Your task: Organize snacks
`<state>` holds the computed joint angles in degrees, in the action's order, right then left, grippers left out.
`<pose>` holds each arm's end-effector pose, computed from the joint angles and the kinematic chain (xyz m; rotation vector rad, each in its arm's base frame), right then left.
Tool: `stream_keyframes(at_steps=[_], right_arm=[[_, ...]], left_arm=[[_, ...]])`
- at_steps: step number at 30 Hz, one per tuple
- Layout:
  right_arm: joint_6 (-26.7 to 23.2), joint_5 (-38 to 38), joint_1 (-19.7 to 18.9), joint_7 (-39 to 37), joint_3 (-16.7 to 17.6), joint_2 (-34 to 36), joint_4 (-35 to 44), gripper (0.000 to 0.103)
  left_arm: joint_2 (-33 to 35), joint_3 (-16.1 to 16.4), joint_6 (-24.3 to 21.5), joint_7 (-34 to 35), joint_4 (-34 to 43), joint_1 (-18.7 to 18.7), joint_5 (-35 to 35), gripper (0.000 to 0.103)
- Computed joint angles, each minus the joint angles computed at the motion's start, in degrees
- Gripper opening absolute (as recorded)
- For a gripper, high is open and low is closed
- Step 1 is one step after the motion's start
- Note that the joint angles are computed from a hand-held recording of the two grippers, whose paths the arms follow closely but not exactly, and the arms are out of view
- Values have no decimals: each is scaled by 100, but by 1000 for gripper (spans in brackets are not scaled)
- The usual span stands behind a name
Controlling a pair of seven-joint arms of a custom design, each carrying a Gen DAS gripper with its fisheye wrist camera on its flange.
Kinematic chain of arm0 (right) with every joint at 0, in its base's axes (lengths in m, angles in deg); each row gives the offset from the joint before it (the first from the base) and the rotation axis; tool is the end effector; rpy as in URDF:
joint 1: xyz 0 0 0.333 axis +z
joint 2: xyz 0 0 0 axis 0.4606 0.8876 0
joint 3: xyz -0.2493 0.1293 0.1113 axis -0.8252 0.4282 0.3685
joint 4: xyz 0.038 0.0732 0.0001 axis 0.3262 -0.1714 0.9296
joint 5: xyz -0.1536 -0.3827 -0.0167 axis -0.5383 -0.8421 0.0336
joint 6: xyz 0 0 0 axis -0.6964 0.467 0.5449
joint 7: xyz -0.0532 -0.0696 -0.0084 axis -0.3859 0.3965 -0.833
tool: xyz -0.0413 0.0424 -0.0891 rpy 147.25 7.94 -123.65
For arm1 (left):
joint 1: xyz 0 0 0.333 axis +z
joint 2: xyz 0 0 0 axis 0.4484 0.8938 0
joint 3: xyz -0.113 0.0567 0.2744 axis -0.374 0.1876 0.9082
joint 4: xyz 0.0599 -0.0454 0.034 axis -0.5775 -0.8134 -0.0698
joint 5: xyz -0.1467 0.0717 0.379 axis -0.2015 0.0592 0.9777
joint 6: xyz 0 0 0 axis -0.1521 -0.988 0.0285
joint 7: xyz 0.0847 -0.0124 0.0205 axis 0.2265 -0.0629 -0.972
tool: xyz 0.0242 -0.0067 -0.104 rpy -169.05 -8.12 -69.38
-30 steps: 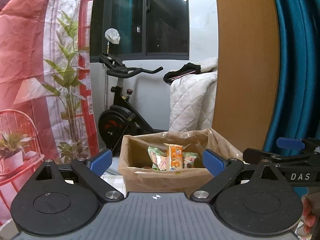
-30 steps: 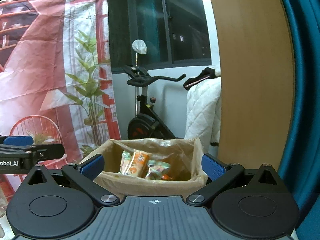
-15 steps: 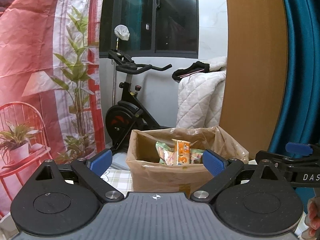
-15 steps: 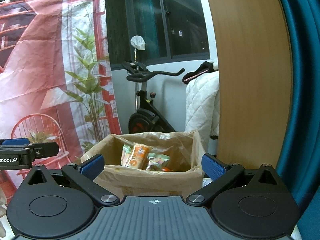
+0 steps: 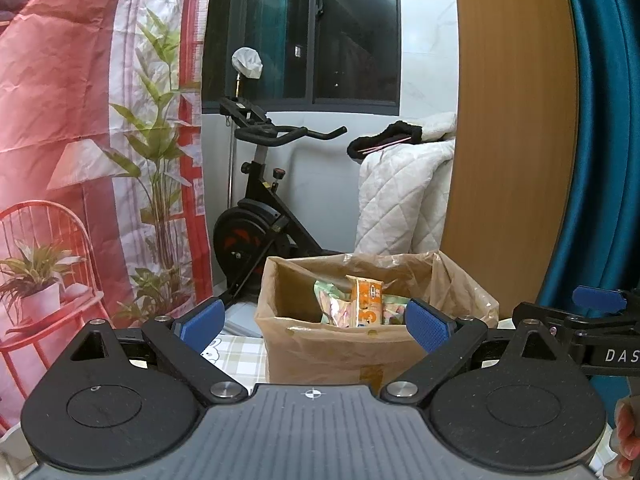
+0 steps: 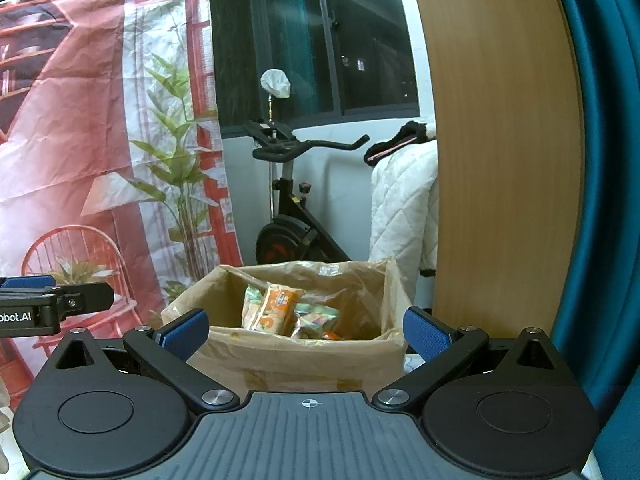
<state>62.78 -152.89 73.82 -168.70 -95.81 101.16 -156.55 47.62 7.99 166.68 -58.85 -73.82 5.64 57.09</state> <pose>0.5731 0.5275 0.4864 -1.3642 1.4836 -0.9144 0.6413 -0.3326 0.4862 -1.3702 1.6125 -1.1319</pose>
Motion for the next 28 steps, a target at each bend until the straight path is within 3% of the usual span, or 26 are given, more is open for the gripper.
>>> stream_keyframes(at_steps=[28], right_arm=[[7, 19, -13, -24, 12, -25, -30, 102]], left_arm=[[-80, -18, 4, -46, -92, 27, -171, 98]])
